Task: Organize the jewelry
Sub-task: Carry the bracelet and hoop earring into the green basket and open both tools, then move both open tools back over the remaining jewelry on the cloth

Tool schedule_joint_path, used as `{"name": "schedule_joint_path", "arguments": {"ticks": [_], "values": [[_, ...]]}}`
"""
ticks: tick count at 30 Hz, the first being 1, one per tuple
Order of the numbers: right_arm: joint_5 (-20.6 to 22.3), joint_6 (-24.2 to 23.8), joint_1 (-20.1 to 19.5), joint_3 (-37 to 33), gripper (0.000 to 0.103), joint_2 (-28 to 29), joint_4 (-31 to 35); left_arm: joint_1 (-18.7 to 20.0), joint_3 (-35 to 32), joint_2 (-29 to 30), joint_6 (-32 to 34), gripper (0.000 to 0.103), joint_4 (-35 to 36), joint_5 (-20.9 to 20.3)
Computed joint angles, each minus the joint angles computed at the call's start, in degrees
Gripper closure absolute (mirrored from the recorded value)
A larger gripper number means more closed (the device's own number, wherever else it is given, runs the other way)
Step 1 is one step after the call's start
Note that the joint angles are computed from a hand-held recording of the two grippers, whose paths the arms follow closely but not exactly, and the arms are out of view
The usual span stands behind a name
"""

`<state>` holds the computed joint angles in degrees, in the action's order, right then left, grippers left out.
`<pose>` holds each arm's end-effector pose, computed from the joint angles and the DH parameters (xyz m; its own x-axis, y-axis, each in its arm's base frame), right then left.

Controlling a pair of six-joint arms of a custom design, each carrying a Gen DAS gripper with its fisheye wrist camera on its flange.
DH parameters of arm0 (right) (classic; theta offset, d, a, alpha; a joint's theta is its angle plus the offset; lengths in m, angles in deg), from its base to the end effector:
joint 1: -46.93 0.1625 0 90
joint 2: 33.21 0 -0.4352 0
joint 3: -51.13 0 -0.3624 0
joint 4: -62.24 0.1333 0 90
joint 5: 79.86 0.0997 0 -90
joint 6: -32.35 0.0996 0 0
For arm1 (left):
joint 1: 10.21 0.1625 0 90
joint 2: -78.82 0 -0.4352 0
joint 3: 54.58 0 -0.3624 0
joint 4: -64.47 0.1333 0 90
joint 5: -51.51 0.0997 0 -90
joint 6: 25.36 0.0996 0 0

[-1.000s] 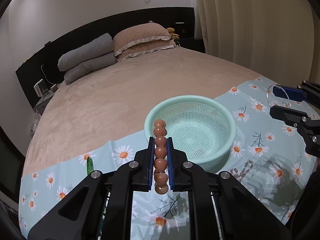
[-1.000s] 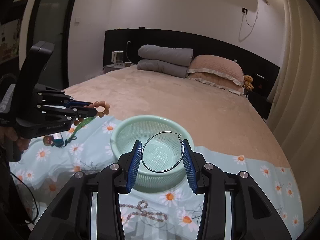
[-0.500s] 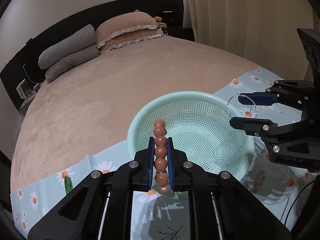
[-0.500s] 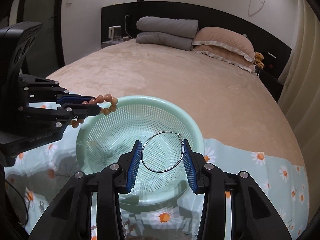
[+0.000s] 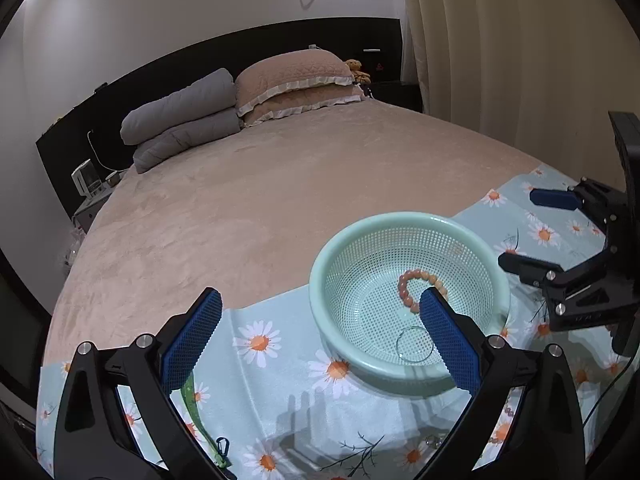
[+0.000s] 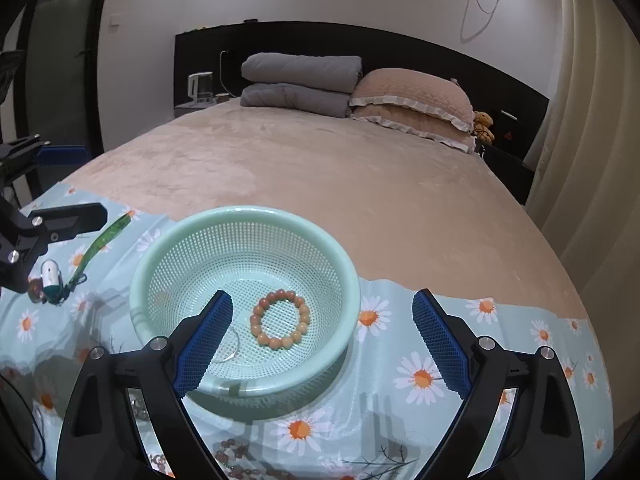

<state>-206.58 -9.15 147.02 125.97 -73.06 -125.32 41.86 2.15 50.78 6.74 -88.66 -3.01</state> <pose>0.2036 -0.7233 0.2853 -0.6072 -0.0144 0.7944 -0.6450 0.5928 -0.4822 -0.3595 -0.7722 0.1826 -0.4456 0.5504 -0.7060 0.8780 0.4226 -0.2247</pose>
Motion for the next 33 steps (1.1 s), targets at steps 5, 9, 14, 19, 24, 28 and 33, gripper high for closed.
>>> {"name": "schedule_joint_path", "arguments": {"ticks": [5,9,14,19,24,28,33], "values": [[-0.24,0.38,0.29,2.43,0.016,-1.23,-2.94,-0.75,4.10,-1.08,2.17,0.006,-3.70,5.62],[0.24,0.74,0.52,5.11,0.016,-2.77,-4.48,-0.66,8.38,-3.69,0.29,0.006,-3.79,6.02],[-0.41,1.25,0.63,8.69,0.015,-4.35,-6.28,-0.30,15.02,-7.52,-2.62,0.006,-5.06,6.34],[1.00,5.45,-0.23,16.14,0.015,-7.19,-9.77,0.21,23.79,-11.86,-5.34,0.006,-8.35,5.74],[0.97,5.91,-0.17,22.44,0.015,-8.18,-14.19,0.03,30.73,-14.64,-7.75,0.006,-11.68,5.49],[2.47,9.11,-0.36,27.52,0.015,-8.70,-18.66,-0.29,35.06,-15.50,-7.67,0.006,-15.01,5.98],[3.88,11.22,-0.88,34.07,0.015,-7.19,-28.67,0.41,39.23,-15.97,-11.43,0.006,-16.64,4.65]]}}
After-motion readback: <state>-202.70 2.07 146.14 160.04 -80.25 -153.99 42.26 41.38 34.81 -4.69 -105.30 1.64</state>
